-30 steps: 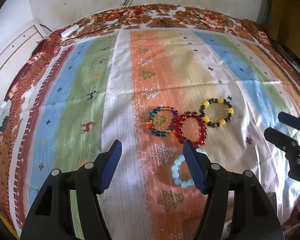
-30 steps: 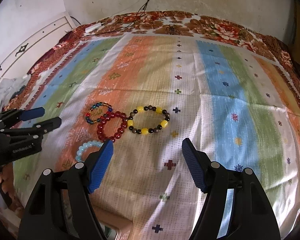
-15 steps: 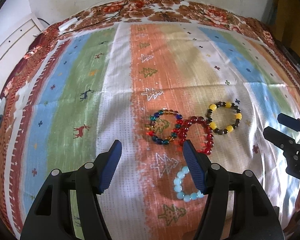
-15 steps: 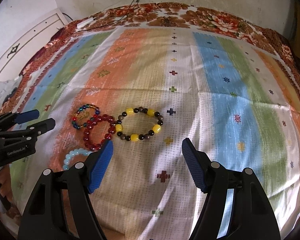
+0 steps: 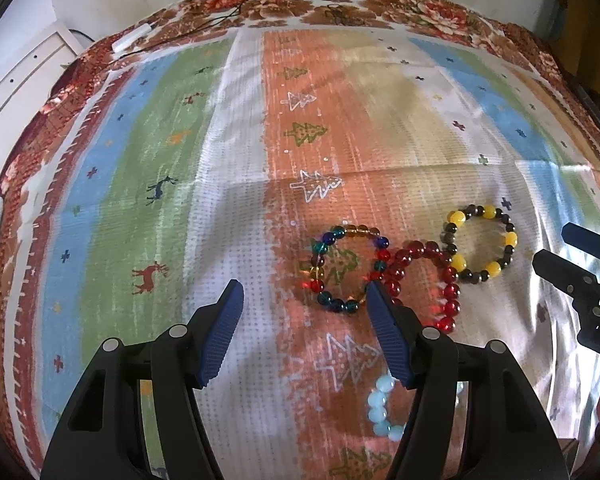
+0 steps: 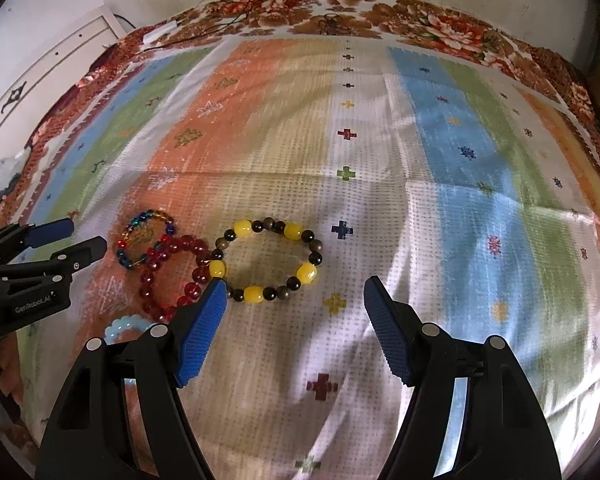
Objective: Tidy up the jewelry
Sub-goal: 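Move the left tool to the multicolour bracelet while the right tool approaches the yellow-black bracelet, then grasp the multicolour bracelet with the left tool while the right tool grasps the yellow-black bracelet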
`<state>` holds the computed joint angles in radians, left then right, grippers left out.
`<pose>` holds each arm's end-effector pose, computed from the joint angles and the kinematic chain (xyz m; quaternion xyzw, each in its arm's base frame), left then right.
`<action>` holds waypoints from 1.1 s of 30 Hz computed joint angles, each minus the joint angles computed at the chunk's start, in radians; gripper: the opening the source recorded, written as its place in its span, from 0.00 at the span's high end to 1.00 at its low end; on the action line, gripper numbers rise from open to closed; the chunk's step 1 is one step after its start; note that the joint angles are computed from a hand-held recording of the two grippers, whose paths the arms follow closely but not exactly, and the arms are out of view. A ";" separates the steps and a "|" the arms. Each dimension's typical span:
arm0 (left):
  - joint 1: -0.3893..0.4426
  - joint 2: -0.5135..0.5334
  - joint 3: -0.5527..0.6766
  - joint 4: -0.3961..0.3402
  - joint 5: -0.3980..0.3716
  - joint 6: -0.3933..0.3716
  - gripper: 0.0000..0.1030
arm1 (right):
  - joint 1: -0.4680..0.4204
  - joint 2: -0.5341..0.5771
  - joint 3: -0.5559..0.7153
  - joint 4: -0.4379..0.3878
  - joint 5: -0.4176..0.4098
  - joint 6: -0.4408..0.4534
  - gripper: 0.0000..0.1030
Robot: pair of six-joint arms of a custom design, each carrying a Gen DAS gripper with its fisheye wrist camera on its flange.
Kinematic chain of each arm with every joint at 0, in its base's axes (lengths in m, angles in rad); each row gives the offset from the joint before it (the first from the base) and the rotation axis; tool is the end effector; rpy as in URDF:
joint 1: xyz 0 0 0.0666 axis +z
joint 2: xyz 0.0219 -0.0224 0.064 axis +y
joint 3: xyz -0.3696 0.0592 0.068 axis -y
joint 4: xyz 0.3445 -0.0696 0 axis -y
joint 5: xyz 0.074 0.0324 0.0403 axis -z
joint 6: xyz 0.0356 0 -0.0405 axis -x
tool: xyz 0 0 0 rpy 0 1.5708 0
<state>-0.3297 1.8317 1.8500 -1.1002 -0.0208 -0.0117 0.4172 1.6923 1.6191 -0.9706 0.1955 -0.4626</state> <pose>0.5476 -0.1870 0.3796 0.1623 0.9565 -0.0284 0.2406 0.4897 0.2090 0.3698 0.0472 0.9601 0.0251 0.2747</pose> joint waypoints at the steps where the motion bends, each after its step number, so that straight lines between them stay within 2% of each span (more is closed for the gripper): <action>1: 0.000 0.006 0.006 -0.003 -0.001 -0.001 0.38 | -0.003 0.009 0.007 -0.003 -0.002 0.001 0.31; 17: 0.006 0.098 0.089 -0.051 0.000 -0.019 0.38 | -0.033 0.111 0.088 -0.073 -0.037 -0.005 0.31; 26: 0.007 0.115 0.088 -0.054 -0.015 -0.052 0.36 | -0.036 0.125 0.087 -0.068 -0.026 0.016 0.31; 31: 0.010 0.121 0.098 -0.067 -0.016 -0.048 0.46 | -0.030 0.126 0.092 -0.092 -0.016 0.032 0.32; 33: 0.016 0.127 0.112 -0.083 -0.014 -0.035 0.58 | -0.029 0.126 0.091 -0.097 -0.013 0.044 0.35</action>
<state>-0.3139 1.9586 1.9622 -1.1828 -0.0351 -0.0465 0.3883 1.8180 1.7100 -1.0671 0.1821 -0.4183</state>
